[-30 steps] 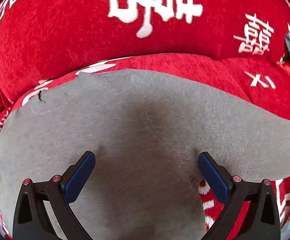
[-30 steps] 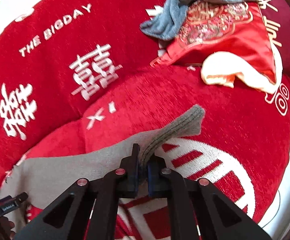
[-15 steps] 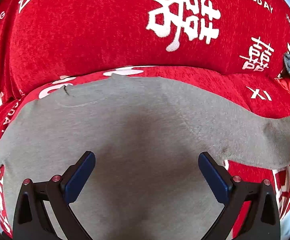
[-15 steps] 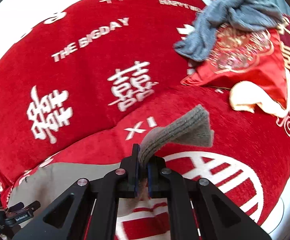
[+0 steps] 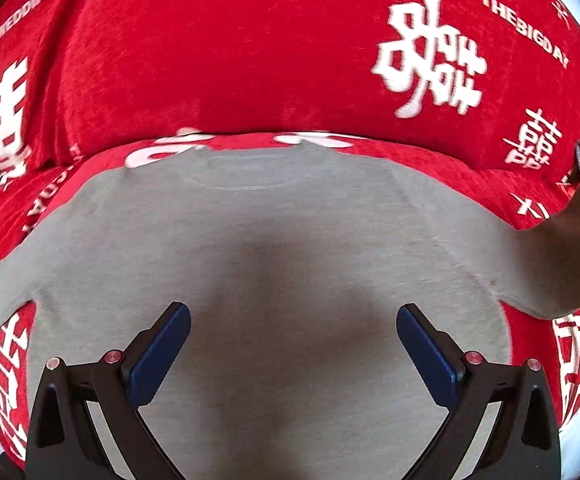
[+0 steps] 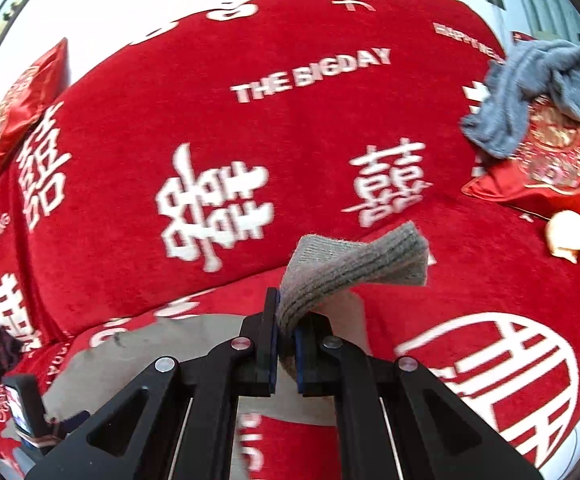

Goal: Fold small clothes
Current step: 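Lift the sleeve with the right gripper and carry it across the sweater body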

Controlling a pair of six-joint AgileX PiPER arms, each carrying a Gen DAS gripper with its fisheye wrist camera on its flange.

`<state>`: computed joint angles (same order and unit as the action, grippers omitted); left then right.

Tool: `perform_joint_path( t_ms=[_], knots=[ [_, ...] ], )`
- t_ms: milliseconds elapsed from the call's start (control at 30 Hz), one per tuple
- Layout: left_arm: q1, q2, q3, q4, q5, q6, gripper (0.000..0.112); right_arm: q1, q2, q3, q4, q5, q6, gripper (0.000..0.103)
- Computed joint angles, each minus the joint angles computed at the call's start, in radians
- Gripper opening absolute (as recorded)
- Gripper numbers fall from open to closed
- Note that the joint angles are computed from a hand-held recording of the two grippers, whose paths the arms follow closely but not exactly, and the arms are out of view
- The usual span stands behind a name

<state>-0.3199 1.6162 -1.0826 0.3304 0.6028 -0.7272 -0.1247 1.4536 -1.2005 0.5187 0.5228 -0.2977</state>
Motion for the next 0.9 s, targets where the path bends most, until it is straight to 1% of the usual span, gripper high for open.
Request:
perform_joint_path(
  t_ms=[200,500,600,800,900],
  knots=[
    [0.125,-0.05,0.082,-0.079,-0.035,0.118,0.103,0.216,0.022,-0.075,-0.268,-0.016,0.288,0.007],
    [0.333,-0.119,0.171,-0.223,-0.073,0.352,0.103,0.481,0.099,-0.138,-0.545,-0.016,0.594,0.007],
    [0.385,-0.13,0.193,-0.266,-0.083,0.421,0.103,0.575,0.147,-0.166,-0.651,-0.011,0.71,0.007],
    [0.489,-0.148,0.234,-0.388,-0.099,0.589,0.103,0.71,0.259,-0.244,-0.792,0.021,0.861,0.007],
    [0.54,-0.157,0.246,-0.443,-0.097,0.673,0.103,0.759,0.306,-0.283,-0.82,0.033,0.896,0.007]
  ],
)
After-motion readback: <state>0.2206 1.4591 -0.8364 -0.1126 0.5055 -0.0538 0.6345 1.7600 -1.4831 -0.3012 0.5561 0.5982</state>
